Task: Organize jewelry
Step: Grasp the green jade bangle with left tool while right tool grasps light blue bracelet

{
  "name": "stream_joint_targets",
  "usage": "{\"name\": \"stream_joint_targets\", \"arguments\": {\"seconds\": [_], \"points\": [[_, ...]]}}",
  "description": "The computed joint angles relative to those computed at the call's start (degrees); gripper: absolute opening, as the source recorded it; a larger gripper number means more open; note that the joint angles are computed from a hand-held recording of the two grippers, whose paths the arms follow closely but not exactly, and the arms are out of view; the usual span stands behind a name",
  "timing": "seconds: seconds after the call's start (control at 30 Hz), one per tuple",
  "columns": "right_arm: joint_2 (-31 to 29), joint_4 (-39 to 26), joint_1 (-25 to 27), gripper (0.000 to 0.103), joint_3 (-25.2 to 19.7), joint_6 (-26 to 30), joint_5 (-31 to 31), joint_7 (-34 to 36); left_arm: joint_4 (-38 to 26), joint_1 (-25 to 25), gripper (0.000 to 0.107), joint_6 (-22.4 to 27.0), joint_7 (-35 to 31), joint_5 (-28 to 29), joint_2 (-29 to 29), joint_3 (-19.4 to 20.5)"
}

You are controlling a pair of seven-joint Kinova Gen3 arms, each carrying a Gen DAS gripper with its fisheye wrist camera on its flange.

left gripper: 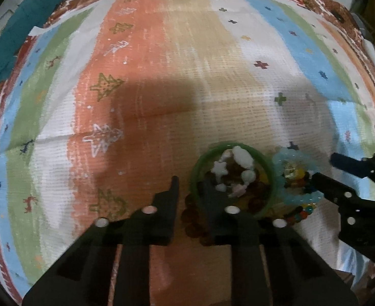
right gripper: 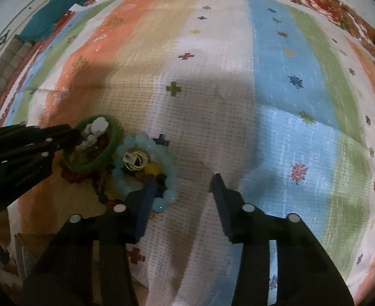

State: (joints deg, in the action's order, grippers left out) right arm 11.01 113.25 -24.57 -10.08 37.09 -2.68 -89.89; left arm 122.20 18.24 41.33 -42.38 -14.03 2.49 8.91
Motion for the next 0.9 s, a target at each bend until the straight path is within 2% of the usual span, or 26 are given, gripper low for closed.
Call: {"name": "stream_joint_targets", "arguments": {"seconds": [0.1, 0.27, 0.57, 0.67, 0.9], "points": [[0.3, 0.1, -1.7, 0.026, 0.8, -0.5, 3.4, -3.1, -0.5, 0.6, 0.009, 0.5, 0.9, -0.6, 0.5, 0.3], [0.4, 0.2, -0.4, 0.012, 0.3, -0.7, 2.6, -1.7, -1.0, 1.2, 0.006, 1.5, 1.7, -1.0, 0.5, 0.4], [-1.8, 1.0, -0.1, 0.011, 0.0, -0.4, 1.5, 0.0, -1.4, 1.8, 0.007, 3.3, 3.8, -2.9, -2.1, 1.1], [-2.9, 1.3, 0.5, 0.011, -0.1, -0.3, 0.2, 1.0, -0.7, 0.8, 0.007, 1.6, 1.9, -0.6, -4.4, 1.2], [-6.3, 2.0, 1.3, 0.011, -0.3, 0.3, -2.7, 2.8, -1.8, 0.8, 0.007, 4.3, 5.1, -3.5, -6.0, 4.0]]}}
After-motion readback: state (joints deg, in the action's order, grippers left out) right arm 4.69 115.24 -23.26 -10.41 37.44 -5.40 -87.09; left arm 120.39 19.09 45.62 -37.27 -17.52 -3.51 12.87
